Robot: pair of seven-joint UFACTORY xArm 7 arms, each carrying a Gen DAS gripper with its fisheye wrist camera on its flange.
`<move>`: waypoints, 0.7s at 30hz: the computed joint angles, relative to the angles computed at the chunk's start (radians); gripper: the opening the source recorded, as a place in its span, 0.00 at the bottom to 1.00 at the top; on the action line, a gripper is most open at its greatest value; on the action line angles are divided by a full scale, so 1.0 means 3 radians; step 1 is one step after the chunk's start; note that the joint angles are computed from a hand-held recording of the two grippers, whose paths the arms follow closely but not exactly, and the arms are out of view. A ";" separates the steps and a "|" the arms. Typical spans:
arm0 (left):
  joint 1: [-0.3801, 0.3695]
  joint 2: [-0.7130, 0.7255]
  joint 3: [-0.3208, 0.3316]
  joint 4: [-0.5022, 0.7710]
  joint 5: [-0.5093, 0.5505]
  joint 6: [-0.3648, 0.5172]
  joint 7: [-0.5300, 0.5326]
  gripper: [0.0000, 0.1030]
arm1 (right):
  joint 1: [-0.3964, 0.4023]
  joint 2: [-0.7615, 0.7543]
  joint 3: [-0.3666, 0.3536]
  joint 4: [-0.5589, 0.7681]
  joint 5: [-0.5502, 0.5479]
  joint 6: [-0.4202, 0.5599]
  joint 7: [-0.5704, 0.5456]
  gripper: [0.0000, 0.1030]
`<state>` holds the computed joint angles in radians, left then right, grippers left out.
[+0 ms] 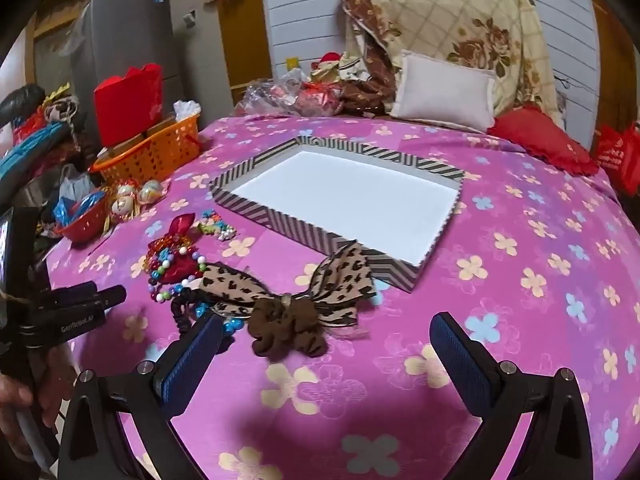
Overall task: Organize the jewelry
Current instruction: 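Move both tools toward the jewelry pile beside the striped box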
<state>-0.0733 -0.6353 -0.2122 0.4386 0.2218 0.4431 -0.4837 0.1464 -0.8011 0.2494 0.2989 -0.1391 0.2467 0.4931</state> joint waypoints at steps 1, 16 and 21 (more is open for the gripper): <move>-0.0002 0.0002 0.0005 0.0000 -0.0001 -0.0001 0.0003 0.55 | -0.0003 0.0023 0.0020 0.0015 -0.0011 0.0007 -0.0001 1.00; 0.0001 0.0079 -0.0005 0.0009 0.0025 -0.0037 -0.0055 0.55 | 0.0056 0.0173 0.0072 0.0040 -0.0050 -0.0079 0.0132 1.00; -0.0009 0.0124 0.0013 0.0021 0.0016 -0.0042 -0.0048 0.55 | -0.0081 0.0198 0.0235 0.0070 -0.0165 -0.0083 0.0177 1.00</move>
